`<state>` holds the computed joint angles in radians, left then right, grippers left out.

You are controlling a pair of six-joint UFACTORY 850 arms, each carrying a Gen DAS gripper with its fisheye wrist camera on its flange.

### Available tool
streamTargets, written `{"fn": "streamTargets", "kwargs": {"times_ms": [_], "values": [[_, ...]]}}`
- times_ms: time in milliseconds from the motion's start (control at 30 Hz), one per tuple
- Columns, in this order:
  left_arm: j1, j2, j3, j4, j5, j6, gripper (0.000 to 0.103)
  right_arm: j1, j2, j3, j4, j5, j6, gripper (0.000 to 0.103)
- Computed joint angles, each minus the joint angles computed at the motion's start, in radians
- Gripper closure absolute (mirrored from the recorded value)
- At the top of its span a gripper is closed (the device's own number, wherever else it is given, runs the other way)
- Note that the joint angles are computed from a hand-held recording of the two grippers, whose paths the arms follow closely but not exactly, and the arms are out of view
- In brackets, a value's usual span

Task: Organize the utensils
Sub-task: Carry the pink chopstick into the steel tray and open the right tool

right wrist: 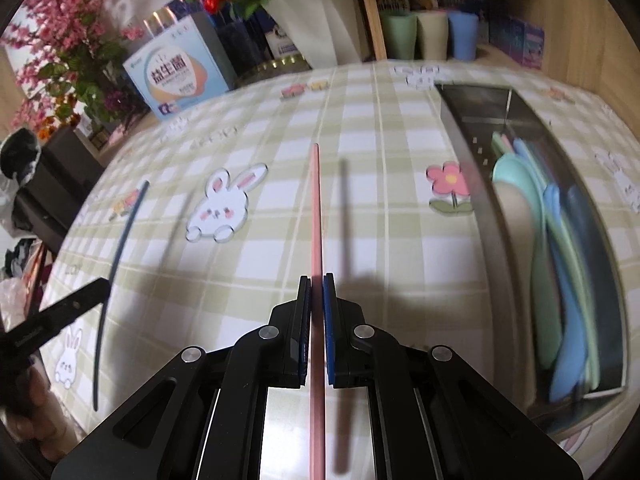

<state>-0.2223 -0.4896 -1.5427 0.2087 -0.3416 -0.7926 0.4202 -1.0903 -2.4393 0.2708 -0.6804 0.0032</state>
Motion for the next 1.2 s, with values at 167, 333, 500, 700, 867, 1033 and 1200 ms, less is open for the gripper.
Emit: {"fn": "streamTargets", "kwargs": {"times_ms": [167, 333, 500, 700, 867, 1033, 1200], "values": [[0.003, 0.011, 0.003, -0.059, 0.016, 0.045, 0.098, -0.004, 0.013, 0.000, 0.030, 0.022, -0.022, 0.097], [0.008, 0.023, 0.009, -0.178, 0.046, 0.148, 0.098, -0.015, 0.054, 0.059, 0.087, 0.063, -0.061, 0.097], [-0.001, 0.011, -0.022, -0.142, 0.028, 0.123, 0.098, -0.030, 0.076, 0.093, 0.145, 0.097, -0.094, 0.097], [-0.010, -0.003, -0.055, -0.115, 0.001, 0.107, 0.098, -0.056, 0.117, 0.149, 0.212, 0.168, -0.153, 0.097], [-0.017, -0.014, -0.081, -0.101, -0.014, 0.103, 0.098, -0.111, 0.125, 0.133, 0.159, 0.241, -0.077, 0.097], [-0.023, -0.032, -0.108, -0.113, -0.024, 0.117, 0.098, -0.161, 0.075, 0.049, 0.064, 0.163, 0.020, 0.097], [-0.030, -0.055, -0.140, -0.130, -0.048, 0.144, 0.098, -0.175, 0.056, 0.047, 0.097, 0.128, 0.033, 0.097]]}}
